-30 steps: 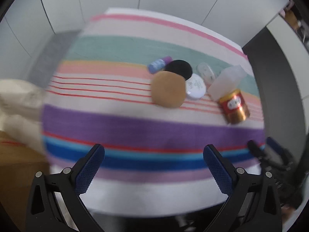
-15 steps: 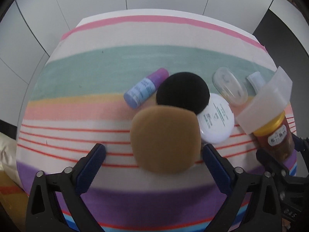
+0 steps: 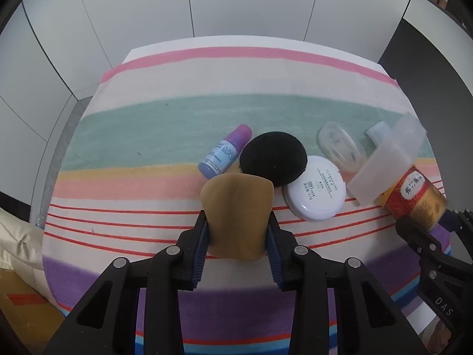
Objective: Organize objects
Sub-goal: 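Lift the sponge with left tool while right tool lifts the can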
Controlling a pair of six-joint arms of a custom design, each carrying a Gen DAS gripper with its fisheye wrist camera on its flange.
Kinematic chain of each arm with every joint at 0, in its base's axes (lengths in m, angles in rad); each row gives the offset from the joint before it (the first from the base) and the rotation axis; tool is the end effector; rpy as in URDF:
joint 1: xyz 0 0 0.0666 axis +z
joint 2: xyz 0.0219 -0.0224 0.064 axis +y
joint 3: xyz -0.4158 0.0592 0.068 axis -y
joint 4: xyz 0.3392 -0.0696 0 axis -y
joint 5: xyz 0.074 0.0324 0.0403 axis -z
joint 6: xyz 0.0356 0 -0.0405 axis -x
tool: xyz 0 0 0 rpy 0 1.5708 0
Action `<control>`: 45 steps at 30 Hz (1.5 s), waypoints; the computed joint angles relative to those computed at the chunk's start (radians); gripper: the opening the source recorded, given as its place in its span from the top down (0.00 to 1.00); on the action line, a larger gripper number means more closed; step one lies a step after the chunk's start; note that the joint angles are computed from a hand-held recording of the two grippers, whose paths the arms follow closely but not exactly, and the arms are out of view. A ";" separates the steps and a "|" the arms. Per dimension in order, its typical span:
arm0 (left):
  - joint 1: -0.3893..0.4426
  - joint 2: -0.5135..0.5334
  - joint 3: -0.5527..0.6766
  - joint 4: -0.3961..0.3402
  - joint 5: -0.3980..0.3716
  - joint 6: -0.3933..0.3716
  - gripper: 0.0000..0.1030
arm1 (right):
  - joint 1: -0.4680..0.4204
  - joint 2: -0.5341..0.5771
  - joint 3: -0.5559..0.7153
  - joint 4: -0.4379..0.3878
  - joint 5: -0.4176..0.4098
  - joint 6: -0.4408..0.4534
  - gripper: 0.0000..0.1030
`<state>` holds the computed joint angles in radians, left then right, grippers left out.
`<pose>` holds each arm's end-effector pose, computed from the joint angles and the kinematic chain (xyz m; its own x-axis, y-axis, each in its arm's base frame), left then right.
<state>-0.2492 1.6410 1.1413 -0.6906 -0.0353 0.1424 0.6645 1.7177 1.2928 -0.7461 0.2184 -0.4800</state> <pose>0.4432 -0.1119 0.2763 -0.9239 0.0888 -0.3723 0.1037 0.9944 -0.0203 0.3996 0.3027 0.2919 -0.8905 -0.1249 -0.4374 -0.1402 0.9901 0.0027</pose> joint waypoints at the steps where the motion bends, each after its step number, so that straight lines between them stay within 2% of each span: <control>1: 0.001 -0.003 0.003 -0.003 -0.001 0.001 0.65 | -0.001 -0.005 0.003 -0.004 0.000 -0.005 0.44; 16: 0.034 -0.085 0.026 -0.073 0.009 0.001 0.66 | 0.025 -0.059 0.053 -0.079 0.048 -0.032 0.45; 21: 0.040 -0.125 0.065 -0.126 -0.006 0.004 0.66 | 0.031 -0.081 0.094 -0.128 0.062 -0.052 0.45; 27: 0.051 -0.205 0.139 -0.198 0.002 -0.004 0.66 | 0.045 -0.117 0.180 -0.217 0.112 -0.069 0.45; 33: 0.050 -0.278 0.262 -0.317 -0.025 0.000 0.66 | 0.067 -0.148 0.303 -0.350 0.159 -0.100 0.45; 37: 0.026 -0.320 0.352 -0.392 -0.119 -0.010 0.66 | 0.084 -0.157 0.414 -0.467 0.190 -0.125 0.45; 42: 0.019 -0.362 0.454 -0.492 -0.132 -0.022 0.65 | 0.127 -0.167 0.539 -0.581 0.242 -0.138 0.44; 45: 0.024 -0.378 0.493 -0.547 -0.106 0.009 0.66 | 0.147 -0.170 0.616 -0.631 0.236 -0.169 0.44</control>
